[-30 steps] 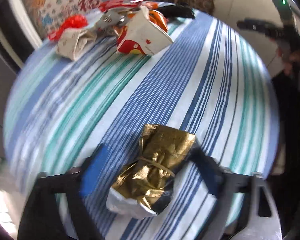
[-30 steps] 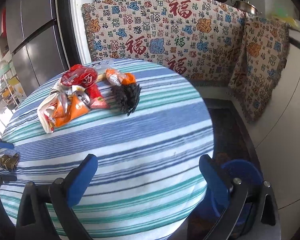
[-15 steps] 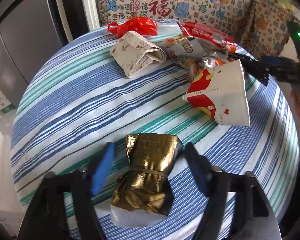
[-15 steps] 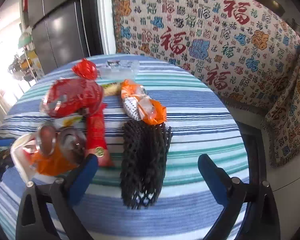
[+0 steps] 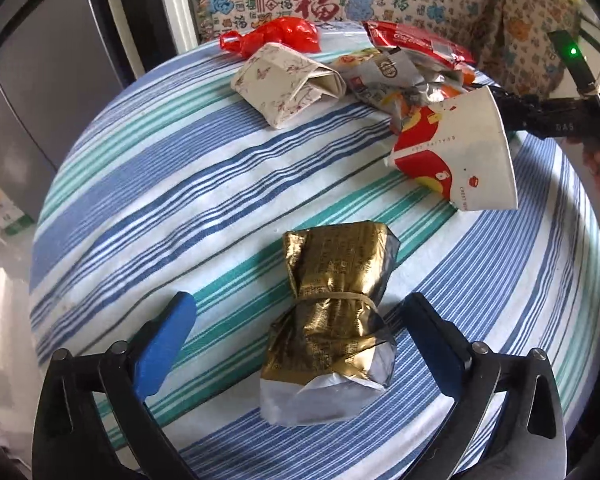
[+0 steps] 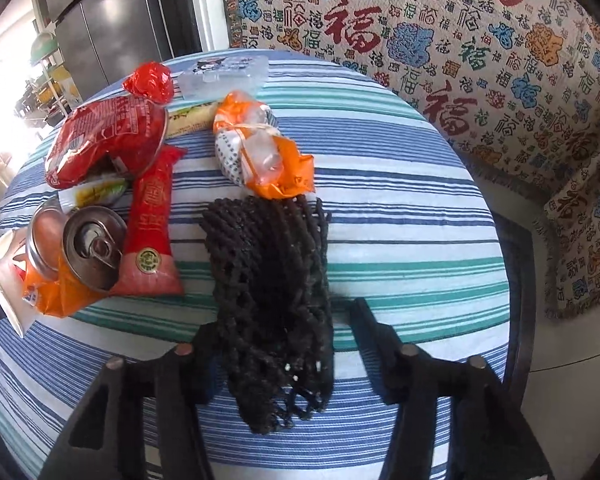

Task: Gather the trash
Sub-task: 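Close the left tool on the gold foil wrapper while the right tool grips the black mesh net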

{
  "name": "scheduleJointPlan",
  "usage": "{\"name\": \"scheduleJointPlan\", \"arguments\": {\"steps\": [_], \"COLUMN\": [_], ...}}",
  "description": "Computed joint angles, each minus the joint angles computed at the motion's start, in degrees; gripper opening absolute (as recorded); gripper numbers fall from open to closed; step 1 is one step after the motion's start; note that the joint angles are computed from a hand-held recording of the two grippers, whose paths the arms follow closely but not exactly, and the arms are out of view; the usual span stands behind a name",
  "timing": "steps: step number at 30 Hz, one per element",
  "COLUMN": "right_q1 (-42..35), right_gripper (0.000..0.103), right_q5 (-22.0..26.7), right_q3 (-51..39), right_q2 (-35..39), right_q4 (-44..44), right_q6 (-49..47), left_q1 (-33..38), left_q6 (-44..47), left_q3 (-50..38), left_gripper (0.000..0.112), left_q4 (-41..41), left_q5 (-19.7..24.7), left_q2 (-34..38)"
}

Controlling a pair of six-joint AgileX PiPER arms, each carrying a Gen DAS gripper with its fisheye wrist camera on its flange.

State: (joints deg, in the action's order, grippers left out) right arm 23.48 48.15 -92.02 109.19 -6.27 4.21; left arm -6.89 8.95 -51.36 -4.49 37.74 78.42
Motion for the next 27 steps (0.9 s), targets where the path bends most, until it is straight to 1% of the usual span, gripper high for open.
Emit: {"name": "scheduleJointPlan", "arguments": {"steps": [2,3,5,6,8,9,11,12,13,14,15,16,17,18,20,22,23,24,25,26,27], "right_q1": [0.1,0.1,0.3,0.5,1.3,1.7,2.1,1.7,1.0,0.5,0.2,0.3,0.2,0.3,0.5,0.2,0.3,0.0,0.3,0.8,1.0], "right_gripper": [0.061,0.061,0.062,0.063,0.071,0.071,0.071,0.068,0.042,0.034,0.031,0.024,0.022,0.022,0.020,0.020,0.020,0.020,0.020,0.020,0.020], "right_q5": [1.5,1.8,1.5,0.9,-1.5,-2.7,-5.8,-6.9,-8.7,-11.7,-13.9,-16.9,-19.4,-20.8,-20.8,-20.6,-20.6,-20.6,-20.5,-20.5,-20.5], "right_q3": [-1.5,-1.7,-1.8,-1.6,-0.3,0.4,2.0,2.6,3.8,6.1,7.8,10.1,11.9,12.9,12.8,12.5,12.6,12.7,12.6,12.8,13.1], "right_q2": [0.6,0.7,0.3,-0.1,-0.8,-0.8,-0.6,-0.6,-0.6,-1.5,-2.1,-3.0,-3.6,-3.9,-3.8,-3.8,-3.8,-3.9,-3.9,-4.0,-4.2], "right_q4": [-1.0,-1.0,-0.8,-0.6,-1.8,-2.9,-3.8,-2.3,0.7,3.0,3.1,1.3,1.1,0.7,-0.6,0.5,0.2,0.2,-1.2,-3.1,-4.0], "right_q6": [-0.3,-0.8,-2.0,-2.4,-1.9,-1.0,-0.2,-1.5,-3.8,-5.2,-4.6,-2.2,-1.4,-0.6,0.6,-0.3,-0.2,-0.5,0.5,2.1,2.8], "left_q1": [-0.2,-0.2,-0.7,-0.7,-0.4,-0.3,-0.5,-0.2,0.2,0.2,0.0,-0.2,-0.6,-1.1,-2.6,-3.9,-4.2,-4.6,-4.8,-4.2,-3.8], "left_q6": [-0.3,-0.6,-2.1,-1.8,-0.7,-1.0,-2.8,-1.6,0.3,1.3,1.8,2.7,3.3,3.1,1.9,-0.2,-0.3,-0.8,-0.7,1.3,2.2], "left_q3": [0.3,1.0,3.8,5.2,3.8,3.3,3.4,3.4,3.7,4.0,4.2,4.3,4.5,4.5,4.5,4.8,4.9,5.1,5.6,5.8,5.9], "left_gripper": [0.103,0.103,0.103,0.103,0.103,0.103,0.102,0.101,0.100,0.097,0.094,0.093,0.091,0.088,0.083,0.079,0.072,0.062,0.057,0.045,0.041], "left_q4": [0.1,0.2,0.9,0.7,0.2,0.2,1.4,0.4,-1.1,-1.8,-2.0,-2.6,-3.0,-2.7,-1.3,0.5,0.6,1.0,0.6,-1.4,-2.1], "left_q5": [-0.6,-1.6,-5.1,-5.4,-3.4,-2.7,-3.1,-3.3,-3.8,-4.4,-4.9,-5.3,-5.7,-6.0,-6.5,-7.1,-7.2,-7.4,-7.7,-8.0,-8.1], "left_q2": [-0.1,-0.4,-2.1,-3.5,-2.9,-2.7,-2.9,-3.3,-4.0,-4.7,-5.4,-5.9,-6.1,-6.0,-5.2,-4.5,-4.3,-4.2,-4.6,-4.8,-4.8]}}
